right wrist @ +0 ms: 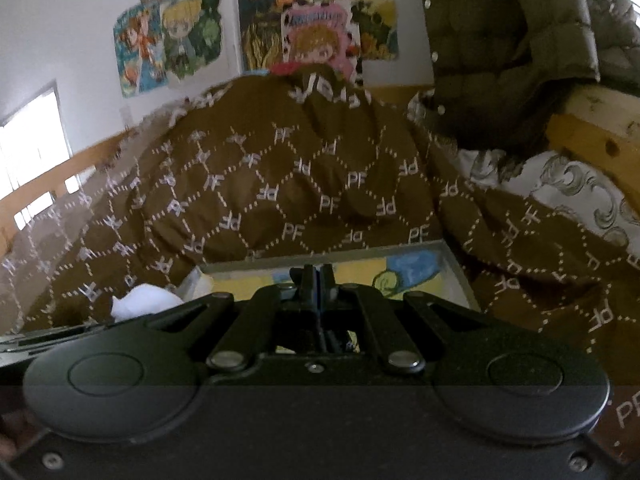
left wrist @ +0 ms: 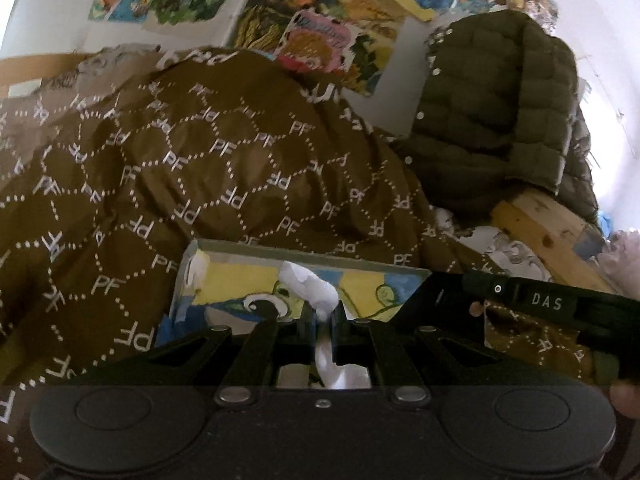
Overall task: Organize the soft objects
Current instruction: 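Lower the white sock into the tray with the left gripper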
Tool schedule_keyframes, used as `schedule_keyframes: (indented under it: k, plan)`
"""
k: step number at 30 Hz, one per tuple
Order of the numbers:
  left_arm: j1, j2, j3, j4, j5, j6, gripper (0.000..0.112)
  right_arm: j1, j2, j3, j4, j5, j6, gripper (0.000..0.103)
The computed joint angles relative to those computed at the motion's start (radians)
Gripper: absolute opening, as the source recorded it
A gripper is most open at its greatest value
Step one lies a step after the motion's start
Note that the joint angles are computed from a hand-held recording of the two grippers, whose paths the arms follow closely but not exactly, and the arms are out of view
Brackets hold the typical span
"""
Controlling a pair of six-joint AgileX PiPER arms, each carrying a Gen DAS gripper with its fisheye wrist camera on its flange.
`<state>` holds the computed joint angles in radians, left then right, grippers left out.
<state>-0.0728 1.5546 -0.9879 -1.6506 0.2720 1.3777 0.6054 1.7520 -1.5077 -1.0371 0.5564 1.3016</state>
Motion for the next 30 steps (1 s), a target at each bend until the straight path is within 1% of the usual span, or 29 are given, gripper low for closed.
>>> schedule_keyframes:
  k: [1, 3, 4, 9, 11, 15, 16, 17, 19, 21, 22, 23, 25, 28, 30]
  plan:
    - [0.001, 0.009, -0.002, -0.004, 0.001, 0.0, 0.006, 0.005, 0.017, -0.017, 0.012, 0.01, -0.008, 0.0]
    - [0.0, 0.024, -0.005, -0.007, -0.002, 0.0, 0.006, 0.006, 0.018, 0.004, 0.005, 0.005, 0.018, 0.0]
    - [0.001, 0.032, -0.009, 0.012, -0.001, -0.018, 0.006, 0.002, 0.033, -0.012, 0.019, 0.006, 0.011, 0.0]
    - [0.002, 0.056, -0.022, 0.152, -0.009, -0.158, 0.007, 0.0, 0.106, -0.079, 0.013, 0.021, 0.042, 0.0]
    - [0.004, 0.066, -0.033, 0.251, -0.005, -0.261, 0.007, 0.0, 0.116, -0.095, 0.014, 0.028, 0.046, 0.0]
    - [0.008, 0.075, -0.045, 0.366, 0.002, -0.396, 0.008, -0.022, 0.132, -0.154, 0.074, 0.026, -0.015, 0.0]
    - [0.009, 0.074, -0.045, 0.382, 0.001, -0.417, 0.01, -0.024, 0.132, -0.159, 0.068, 0.017, -0.014, 0.0]
    - [0.011, 0.074, -0.048, 0.414, 0.008, -0.452, 0.013, -0.024, 0.134, -0.173, 0.094, 0.025, -0.045, 0.0]
    - [0.012, 0.066, -0.051, 0.494, 0.01, -0.54, 0.017, -0.022, 0.139, -0.191, 0.131, 0.041, -0.088, 0.0]
    - [0.01, 0.053, -0.053, 0.568, 0.009, -0.613, 0.018, -0.02, 0.144, -0.206, 0.17, 0.059, -0.119, 0.0]
    - [0.01, 0.042, -0.052, 0.597, 0.009, -0.637, 0.02, -0.014, 0.138, -0.205, 0.173, 0.072, -0.119, 0.001]
    - [0.011, 0.032, -0.053, 0.628, 0.013, -0.666, 0.027, -0.009, 0.127, -0.193, 0.172, 0.077, -0.117, 0.002]
    - [0.013, 0.007, -0.052, 0.677, 0.02, -0.711, 0.033, -0.004, 0.101, -0.175, 0.19, 0.083, -0.136, 0.002]
    - [0.014, -0.039, -0.053, 0.78, 0.036, -0.811, 0.038, 0.012, 0.061, -0.162, 0.197, 0.106, -0.16, 0.005]
    - [0.015, -0.074, -0.054, 0.839, 0.047, -0.871, 0.041, 0.027, 0.026, -0.145, 0.203, 0.117, -0.17, 0.01]
